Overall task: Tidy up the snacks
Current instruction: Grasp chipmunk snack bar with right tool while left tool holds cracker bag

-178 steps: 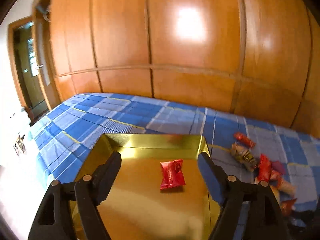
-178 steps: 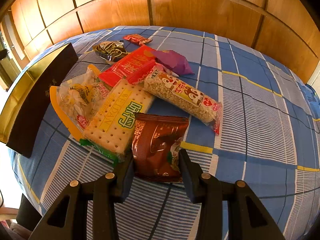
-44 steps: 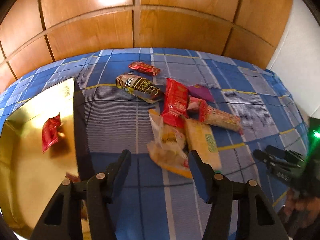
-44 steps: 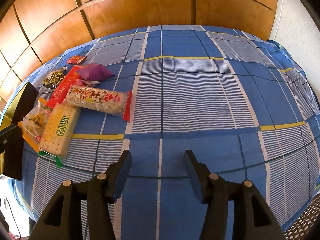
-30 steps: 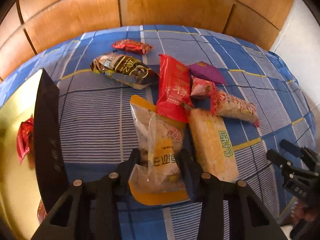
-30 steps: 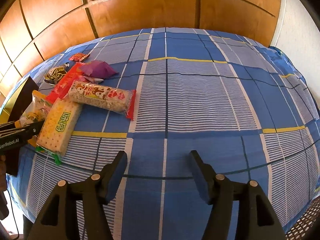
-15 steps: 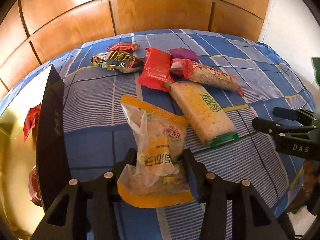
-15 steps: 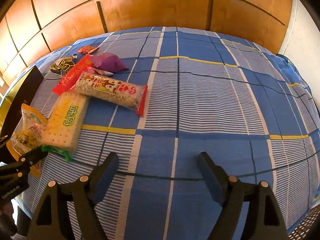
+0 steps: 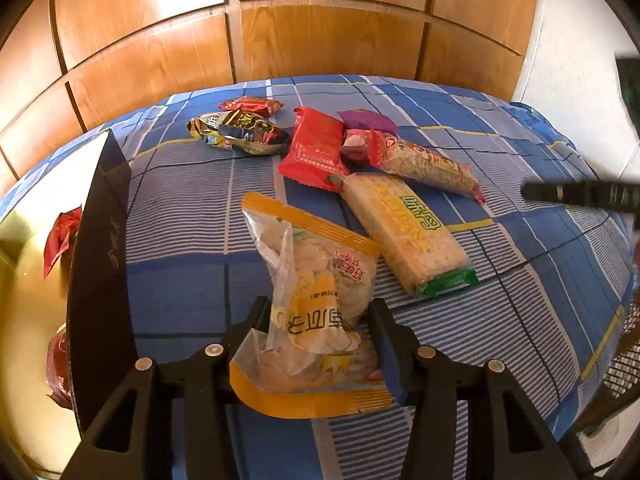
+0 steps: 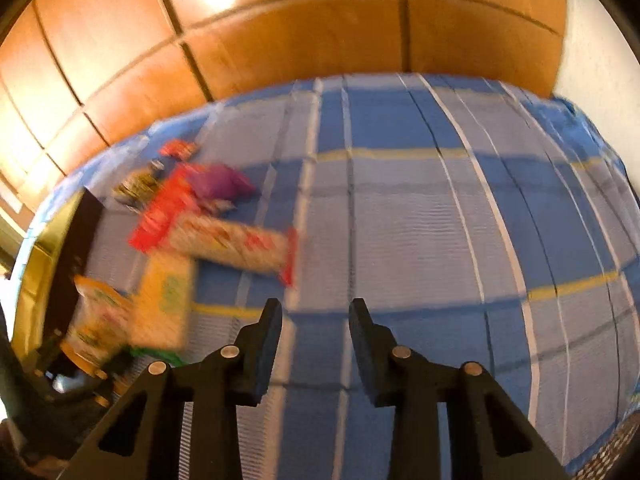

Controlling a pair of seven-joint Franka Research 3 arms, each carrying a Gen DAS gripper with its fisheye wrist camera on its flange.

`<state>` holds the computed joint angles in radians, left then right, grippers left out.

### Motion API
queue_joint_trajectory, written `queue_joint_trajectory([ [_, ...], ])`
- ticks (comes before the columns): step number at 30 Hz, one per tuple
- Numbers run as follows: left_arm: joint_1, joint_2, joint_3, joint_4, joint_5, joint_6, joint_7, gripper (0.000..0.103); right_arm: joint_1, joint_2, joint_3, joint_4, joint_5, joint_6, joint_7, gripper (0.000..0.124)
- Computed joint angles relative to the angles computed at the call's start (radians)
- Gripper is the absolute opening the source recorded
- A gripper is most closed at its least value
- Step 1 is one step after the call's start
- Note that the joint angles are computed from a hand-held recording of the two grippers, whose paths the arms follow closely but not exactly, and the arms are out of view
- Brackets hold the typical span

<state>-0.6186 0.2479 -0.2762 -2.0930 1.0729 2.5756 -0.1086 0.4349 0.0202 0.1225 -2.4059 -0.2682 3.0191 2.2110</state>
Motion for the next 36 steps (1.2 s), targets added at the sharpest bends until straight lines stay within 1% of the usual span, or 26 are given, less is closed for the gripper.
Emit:
queue_joint_trajectory([
  [1, 0.0, 0.0, 0.001, -0.001, 0.003, 0.001, -0.003, 0.052, 0.001, 0.005, 0.006, 0.011, 0.029, 0.014, -0.042, 0.035],
  [3, -0.002, 0.0, 0.002, -0.001, 0.01, -0.001, -0.008, 0.052, 0.001, 0.023, 0.036, 0.04, 0.181, 0.028, -0.229, 0.035],
  [4, -0.003, 0.0, 0.002, -0.002, 0.015, 0.0, -0.014, 0.052, 0.004, 0.033, 0.046, 0.057, 0.227, 0.025, -0.302, 0.036],
  [5, -0.003, 0.0, 0.002, -0.002, 0.018, 0.0, -0.018, 0.052, 0.015, 0.045, 0.044, 0.08, 0.222, 0.012, -0.342, 0.041],
  [7, -0.003, -0.002, 0.003, -0.005, 0.024, 0.004, -0.026, 0.052, 0.043, 0.065, 0.024, 0.119, 0.161, -0.021, -0.37, 0.045],
  [9, -0.003, -0.002, 0.002, -0.005, 0.027, 0.003, -0.03, 0.052, 0.057, 0.1, 0.022, 0.178, 0.137, -0.082, -0.459, 0.051],
  [11, -0.002, -0.002, 0.002, -0.006, 0.029, 0.006, -0.032, 0.052, 0.071, 0.137, 0.015, 0.238, 0.113, -0.14, -0.531, 0.06],
  [12, -0.001, -0.003, 0.002, -0.007, 0.031, 0.007, -0.035, 0.052, 0.074, 0.146, 0.015, 0.251, 0.117, -0.158, -0.567, 0.061],
  [13, -0.001, -0.003, 0.001, -0.007, 0.031, 0.007, -0.035, 0.052, 0.07, 0.174, 0.025, 0.293, 0.13, -0.206, -0.643, 0.061],
  [14, -0.001, -0.004, 0.001, -0.008, 0.032, 0.007, -0.036, 0.052, 0.079, 0.193, 0.015, 0.321, 0.113, -0.241, -0.671, 0.061],
  [15, -0.001, -0.004, 0.001, -0.008, 0.033, 0.007, -0.038, 0.052, 0.094, 0.203, -0.001, 0.334, 0.086, -0.258, -0.673, 0.061],
  [16, -0.001, -0.004, 0.001, -0.008, 0.034, 0.007, -0.04, 0.052, 0.117, 0.228, -0.026, 0.365, 0.025, -0.284, -0.662, 0.061],
  [17, -0.002, -0.004, 0.001, -0.008, 0.035, 0.006, -0.043, 0.052, 0.125, 0.246, -0.036, 0.385, 0.005, -0.297, -0.667, 0.06],
  [18, -0.002, -0.003, 0.001, -0.007, 0.036, 0.005, -0.044, 0.052, 0.126, 0.254, -0.039, 0.394, 0.004, -0.307, -0.676, 0.056],
  [19, -0.002, -0.003, 0.0, -0.006, 0.036, 0.003, -0.044, 0.052, 0.121, 0.262, -0.035, 0.402, 0.02, -0.318, -0.694, 0.039],
  [20, -0.002, -0.003, 0.0, -0.006, 0.036, 0.003, -0.044, 0.052, 0.114, 0.26, -0.029, 0.396, 0.043, -0.316, -0.709, 0.035],
  [21, -0.001, -0.003, 0.0, -0.007, 0.037, 0.004, -0.045, 0.052, 0.12, 0.251, -0.037, 0.382, 0.038, -0.302, -0.699, 0.032],
  [23, -0.001, -0.002, 0.0, -0.007, 0.039, 0.004, -0.048, 0.052, 0.11, 0.215, -0.031, 0.331, 0.075, -0.279, -0.691, 0.021],
  [26, -0.003, -0.001, 0.001, -0.005, 0.042, 0.0, -0.05, 0.052, 0.105, 0.139, -0.037, 0.225, 0.101, -0.231, -0.618, 0.013],
  [30, -0.001, -0.003, -0.003, -0.004, 0.027, -0.004, -0.037, 0.05, 0.089, 0.083, -0.021, 0.143, 0.106, -0.201, -0.564, 0.013],
  [32, 0.003, -0.007, -0.005, -0.006, 0.008, -0.003, -0.023, 0.049, 0.075, 0.076, -0.008, 0.129, 0.135, -0.194, -0.563, 0.015],
  [33, 0.004, -0.01, -0.007, -0.008, 0.0, -0.002, -0.016, 0.048, 0.07, 0.073, -0.002, 0.128, 0.149, -0.189, -0.568, 0.018],
  [35, 0.005, -0.014, -0.008, -0.012, -0.013, -0.001, -0.01, 0.048, 0.059, 0.076, 0.004, 0.136, 0.185, -0.177, -0.581, 0.033],
  [36, 0.006, -0.017, -0.009, -0.014, -0.019, 0.0, -0.007, 0.048, 0.053, 0.082, 0.007, 0.145, 0.206, -0.171, -0.587, 0.035],
])
